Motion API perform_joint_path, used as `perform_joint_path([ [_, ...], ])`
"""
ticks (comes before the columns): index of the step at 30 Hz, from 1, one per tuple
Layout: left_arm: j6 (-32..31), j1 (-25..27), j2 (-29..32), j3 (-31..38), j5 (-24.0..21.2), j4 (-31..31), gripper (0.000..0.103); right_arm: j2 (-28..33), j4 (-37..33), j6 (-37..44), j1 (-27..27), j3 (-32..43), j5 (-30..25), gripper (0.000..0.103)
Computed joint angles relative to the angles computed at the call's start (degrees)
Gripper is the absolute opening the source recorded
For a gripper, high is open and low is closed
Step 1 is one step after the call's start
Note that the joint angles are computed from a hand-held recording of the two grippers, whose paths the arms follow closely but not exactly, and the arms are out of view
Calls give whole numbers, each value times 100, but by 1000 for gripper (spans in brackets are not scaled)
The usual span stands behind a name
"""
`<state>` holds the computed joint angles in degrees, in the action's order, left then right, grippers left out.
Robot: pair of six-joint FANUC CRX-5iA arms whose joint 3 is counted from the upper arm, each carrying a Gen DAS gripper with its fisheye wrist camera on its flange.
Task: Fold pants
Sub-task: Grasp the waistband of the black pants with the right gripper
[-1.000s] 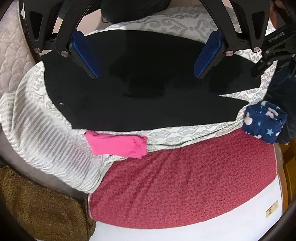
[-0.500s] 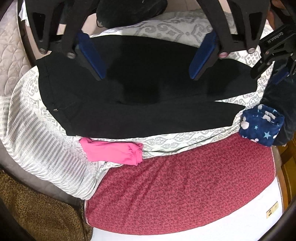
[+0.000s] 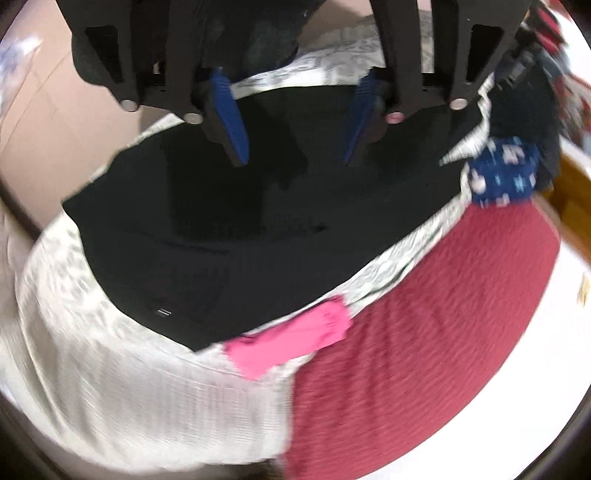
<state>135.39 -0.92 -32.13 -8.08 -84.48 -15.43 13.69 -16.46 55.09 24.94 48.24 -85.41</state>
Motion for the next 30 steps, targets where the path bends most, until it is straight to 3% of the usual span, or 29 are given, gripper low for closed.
perform_joint_path([
  [3,-284,810,-378,-506,348,637,102,-255,-643,-330,-620,-519,336,46],
  [6,-575,1294,-536,-833,555,1093,96,-417,-1027,-799,-1056,-913,511,46],
  [12,-683,1320,-335,-927,612,1271,93,-420,-1407,-1152,-1356,-1152,322,48],
  [19,-647,1234,-226,-888,568,1230,93,-76,-2000,-1442,-1490,-1145,-25,70],
  [22,-687,1393,-288,-953,497,1306,93,98,-1913,-1561,-1379,-1062,-46,71],
  [23,-706,1448,-323,-981,478,1339,93,114,-1837,-1585,-1328,-1067,28,67],
  [24,-727,1511,-360,-1006,453,1375,93,94,-1695,-1584,-1265,-1105,160,55],
  [25,-750,1575,-400,-1030,435,1408,93,69,-1454,-1537,-1184,-1122,259,11],
  [30,-930,1957,-587,-1192,435,1634,93,58,-900,-1528,-1003,-848,376,7],
])
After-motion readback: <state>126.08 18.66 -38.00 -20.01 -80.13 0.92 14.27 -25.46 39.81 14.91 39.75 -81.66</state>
